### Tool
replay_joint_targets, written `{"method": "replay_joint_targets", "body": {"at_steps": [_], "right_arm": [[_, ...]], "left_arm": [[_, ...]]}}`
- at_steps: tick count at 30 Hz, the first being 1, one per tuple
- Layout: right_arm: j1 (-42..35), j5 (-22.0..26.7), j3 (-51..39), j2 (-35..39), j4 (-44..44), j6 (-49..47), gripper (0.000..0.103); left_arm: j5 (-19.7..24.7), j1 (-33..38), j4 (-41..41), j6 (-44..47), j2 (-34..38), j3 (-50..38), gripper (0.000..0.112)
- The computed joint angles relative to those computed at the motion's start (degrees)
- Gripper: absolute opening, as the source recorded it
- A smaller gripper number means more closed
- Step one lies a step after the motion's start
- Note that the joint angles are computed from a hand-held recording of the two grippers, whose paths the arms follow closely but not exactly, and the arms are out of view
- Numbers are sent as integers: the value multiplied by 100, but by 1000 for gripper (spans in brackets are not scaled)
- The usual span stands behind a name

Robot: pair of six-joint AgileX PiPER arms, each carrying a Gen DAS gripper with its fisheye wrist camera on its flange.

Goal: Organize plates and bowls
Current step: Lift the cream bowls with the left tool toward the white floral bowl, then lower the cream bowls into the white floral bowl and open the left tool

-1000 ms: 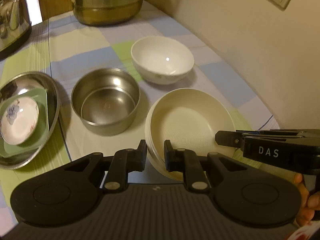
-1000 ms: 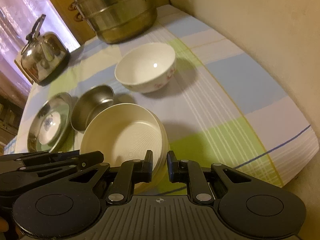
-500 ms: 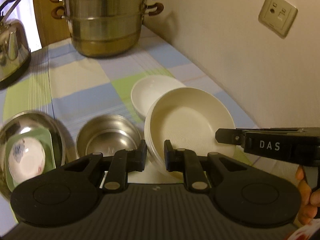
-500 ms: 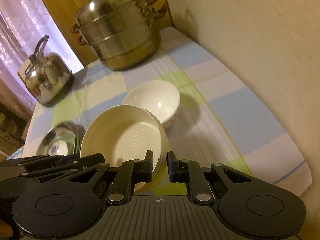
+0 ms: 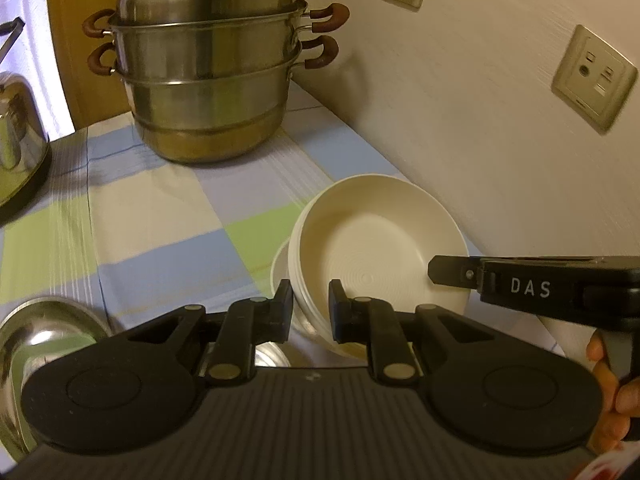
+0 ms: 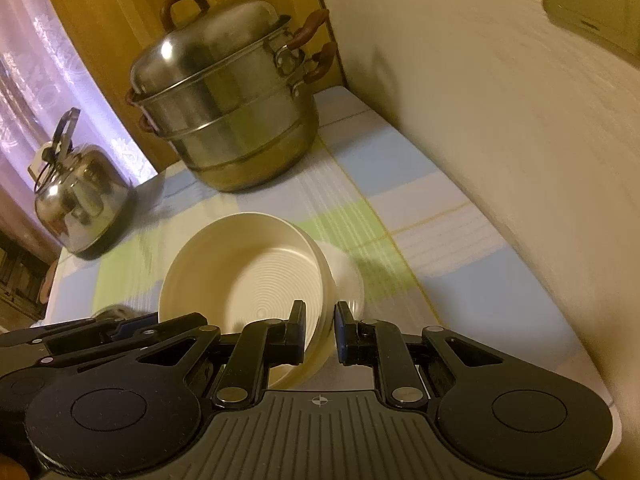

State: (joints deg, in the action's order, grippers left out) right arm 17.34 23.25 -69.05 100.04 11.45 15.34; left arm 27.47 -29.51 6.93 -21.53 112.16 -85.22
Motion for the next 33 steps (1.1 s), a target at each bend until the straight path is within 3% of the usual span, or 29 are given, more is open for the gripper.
{"method": "replay_joint_targets", "body": {"at_steps": [11,33], "right_arm": [[-263,350,-760,771,366,-358,15],[-387,752,-1321,1467,440,-471,15]], "left_arm": [[430,210,-544,553,762,-940,17],[971,333,-986,885,1426,-1623,17]]}}
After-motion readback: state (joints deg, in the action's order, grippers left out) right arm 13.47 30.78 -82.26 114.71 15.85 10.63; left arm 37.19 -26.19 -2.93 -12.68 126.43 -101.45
